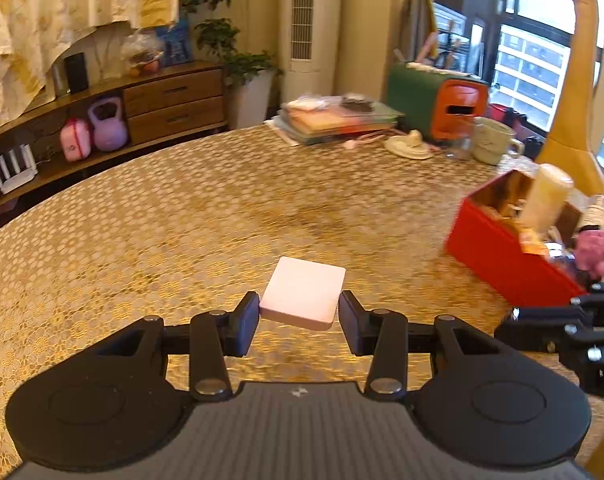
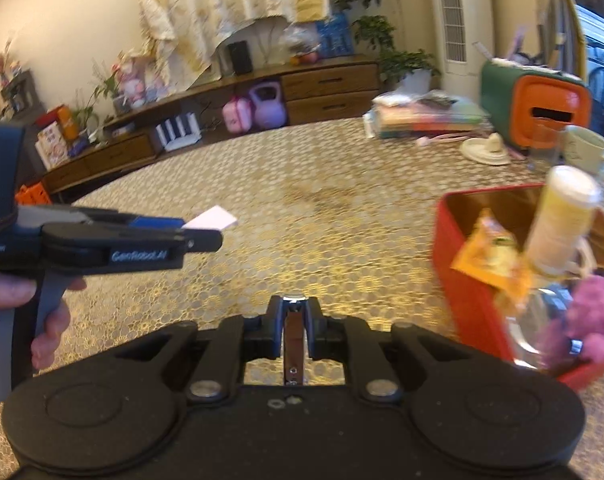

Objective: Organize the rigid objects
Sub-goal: 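Carry the white block and metal clip over the red box with both tools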

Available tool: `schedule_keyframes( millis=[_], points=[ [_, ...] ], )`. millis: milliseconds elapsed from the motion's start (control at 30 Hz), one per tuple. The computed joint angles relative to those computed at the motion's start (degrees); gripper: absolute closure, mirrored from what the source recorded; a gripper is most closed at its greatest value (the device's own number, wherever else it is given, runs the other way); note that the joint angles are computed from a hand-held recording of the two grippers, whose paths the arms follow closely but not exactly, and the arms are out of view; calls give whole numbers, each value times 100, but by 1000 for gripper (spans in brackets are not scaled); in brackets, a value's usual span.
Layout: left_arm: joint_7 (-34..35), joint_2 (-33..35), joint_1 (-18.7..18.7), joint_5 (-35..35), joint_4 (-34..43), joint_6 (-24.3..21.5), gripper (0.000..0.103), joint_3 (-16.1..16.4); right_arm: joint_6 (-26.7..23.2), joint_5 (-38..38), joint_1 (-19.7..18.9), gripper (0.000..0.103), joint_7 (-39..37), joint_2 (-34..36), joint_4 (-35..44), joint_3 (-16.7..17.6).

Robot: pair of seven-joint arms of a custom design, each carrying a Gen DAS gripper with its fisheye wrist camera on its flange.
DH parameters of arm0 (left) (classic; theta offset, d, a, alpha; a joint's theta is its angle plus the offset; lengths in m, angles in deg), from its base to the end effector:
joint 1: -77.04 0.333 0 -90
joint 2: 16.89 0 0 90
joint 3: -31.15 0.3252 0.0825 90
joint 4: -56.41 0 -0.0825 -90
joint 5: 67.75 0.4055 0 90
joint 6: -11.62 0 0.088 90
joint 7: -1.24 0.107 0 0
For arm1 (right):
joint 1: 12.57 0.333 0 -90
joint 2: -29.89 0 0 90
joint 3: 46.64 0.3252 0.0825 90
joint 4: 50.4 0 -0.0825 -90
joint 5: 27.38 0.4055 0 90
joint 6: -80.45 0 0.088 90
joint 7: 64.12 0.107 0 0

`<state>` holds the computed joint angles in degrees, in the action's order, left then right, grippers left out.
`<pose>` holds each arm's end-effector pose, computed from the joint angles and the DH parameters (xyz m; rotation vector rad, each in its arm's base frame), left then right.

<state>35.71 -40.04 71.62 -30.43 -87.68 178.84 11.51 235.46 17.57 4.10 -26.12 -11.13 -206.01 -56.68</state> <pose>0.4103 -0.2433 0.4890 -1.6531 1.7926 -0.8617 0.3874 0.0176 0.4984 -1.8924 1.2365 -0.3707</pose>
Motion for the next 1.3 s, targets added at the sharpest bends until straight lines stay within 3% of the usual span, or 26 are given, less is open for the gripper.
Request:
schedule_keyframes(
  millis=[500,867,1067,1300],
  points=[
    [185,345,-615,-211,808,-262,60,-215,-239,-210,-718,93,-52,-423,208,-431],
    [-160,1097,-891,369,1730,-586,60,-379,-218,47,-930,93,-426,-123,611,-855],
    [-322,1665,-1189,750,2279,-750,60,-247,-214,399,-971,93,-661,309,929,-1000],
    [-306,2202,-1504,865,2737,-896,60,24,-193,760,-1067,93,-1002,862,1220,-934]
  ],
)
